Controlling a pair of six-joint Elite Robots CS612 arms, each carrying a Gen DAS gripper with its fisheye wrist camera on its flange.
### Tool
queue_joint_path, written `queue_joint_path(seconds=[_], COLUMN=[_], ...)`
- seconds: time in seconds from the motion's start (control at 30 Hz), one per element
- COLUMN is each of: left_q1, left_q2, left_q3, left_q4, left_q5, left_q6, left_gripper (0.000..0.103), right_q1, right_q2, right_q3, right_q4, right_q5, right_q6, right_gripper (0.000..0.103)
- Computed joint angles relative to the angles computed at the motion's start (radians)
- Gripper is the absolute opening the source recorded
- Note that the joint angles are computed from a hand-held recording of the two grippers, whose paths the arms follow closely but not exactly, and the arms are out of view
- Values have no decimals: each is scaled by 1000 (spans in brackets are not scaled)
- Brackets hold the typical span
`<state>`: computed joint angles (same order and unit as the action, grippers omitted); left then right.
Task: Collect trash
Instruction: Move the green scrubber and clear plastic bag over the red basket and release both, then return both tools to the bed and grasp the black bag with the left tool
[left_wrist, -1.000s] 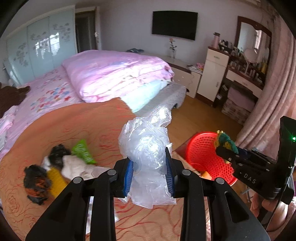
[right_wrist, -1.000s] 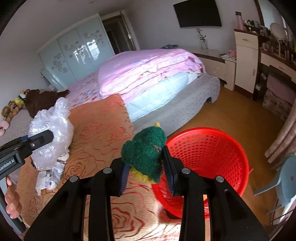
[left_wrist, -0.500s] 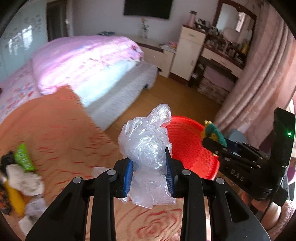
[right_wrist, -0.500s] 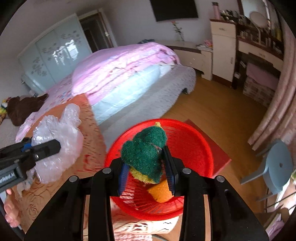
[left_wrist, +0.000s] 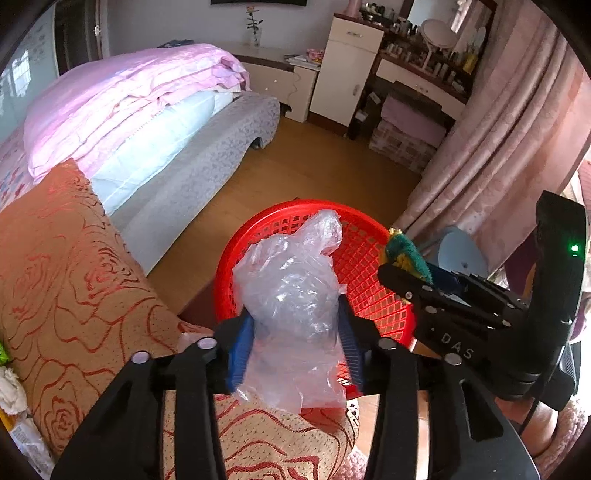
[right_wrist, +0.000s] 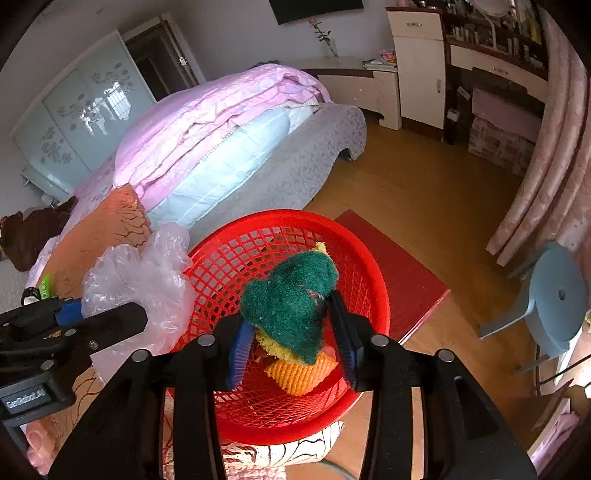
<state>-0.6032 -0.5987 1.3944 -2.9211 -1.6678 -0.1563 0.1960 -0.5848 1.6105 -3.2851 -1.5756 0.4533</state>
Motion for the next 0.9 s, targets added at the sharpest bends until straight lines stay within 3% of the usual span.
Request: queue_joint_path(seconds=[0.13,0.23,0.3,0.4,0.7,0.9], left_q1=[-2,-2,-2,-4,-2,5], left_q2=[-1,-2,-7,-14,-50,-88], left_q3=[2,3,10,21,83,147], left_q4=[-18,-30,-41,-55,-125,-174], left_q5=[9,12,31,62,153,239], left_q6=[4,-8,-15,-20,-72,-111], left_gripper=[65,70,71,73,74,75], right_q1=[0,1,0,1,9,39], right_q2=[0,-3,-4,-6,-15,-18], right_q3=[2,4,9,12,20,17], right_q4=[9,5,-10,-24,-61,-100], right_q5=[-6,-11,-15,-22,-56,-112], right_q6=[17,29,32,31,23,-25], right_gripper=[45,52,61,65,66,67])
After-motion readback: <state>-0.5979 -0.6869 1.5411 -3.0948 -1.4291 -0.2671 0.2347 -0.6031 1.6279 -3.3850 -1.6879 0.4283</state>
